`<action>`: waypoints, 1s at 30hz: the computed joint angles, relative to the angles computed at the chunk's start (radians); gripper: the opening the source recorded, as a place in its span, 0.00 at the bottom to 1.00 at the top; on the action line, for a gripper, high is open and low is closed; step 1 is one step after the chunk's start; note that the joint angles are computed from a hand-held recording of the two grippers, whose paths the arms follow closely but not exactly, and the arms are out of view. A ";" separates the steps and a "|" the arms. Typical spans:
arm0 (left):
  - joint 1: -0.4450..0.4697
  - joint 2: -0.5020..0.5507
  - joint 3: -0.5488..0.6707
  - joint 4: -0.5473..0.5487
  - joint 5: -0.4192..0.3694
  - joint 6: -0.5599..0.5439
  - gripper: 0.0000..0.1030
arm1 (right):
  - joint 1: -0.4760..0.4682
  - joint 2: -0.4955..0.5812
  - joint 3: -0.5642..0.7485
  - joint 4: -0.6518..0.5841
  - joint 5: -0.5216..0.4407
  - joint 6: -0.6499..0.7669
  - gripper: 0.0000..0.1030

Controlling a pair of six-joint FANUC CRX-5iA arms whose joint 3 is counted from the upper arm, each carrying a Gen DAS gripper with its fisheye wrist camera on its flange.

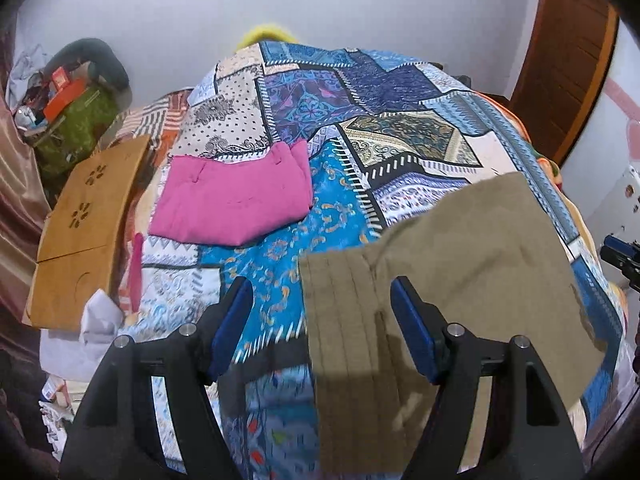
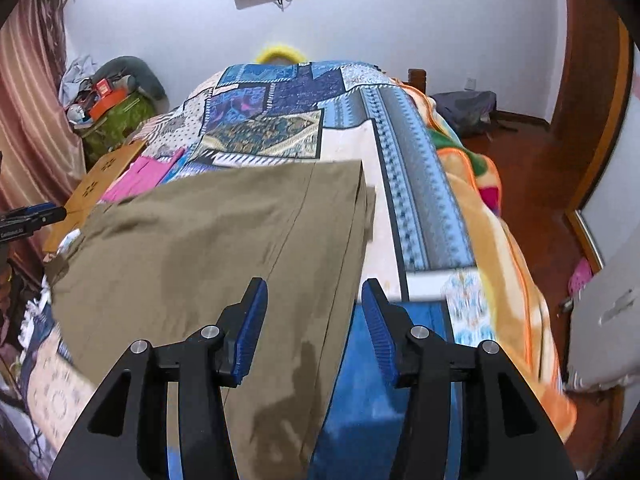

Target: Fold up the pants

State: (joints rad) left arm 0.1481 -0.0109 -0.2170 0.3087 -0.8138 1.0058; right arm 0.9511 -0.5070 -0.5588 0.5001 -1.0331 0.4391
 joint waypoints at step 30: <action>-0.017 0.207 0.103 -0.033 -0.012 0.190 0.71 | -0.332 0.422 0.202 -0.197 0.168 0.391 0.13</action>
State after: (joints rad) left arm 0.1307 0.1963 -0.1139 0.2761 -0.8256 1.1958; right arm 0.6192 -0.0848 -0.3569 0.3036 -0.8652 0.8300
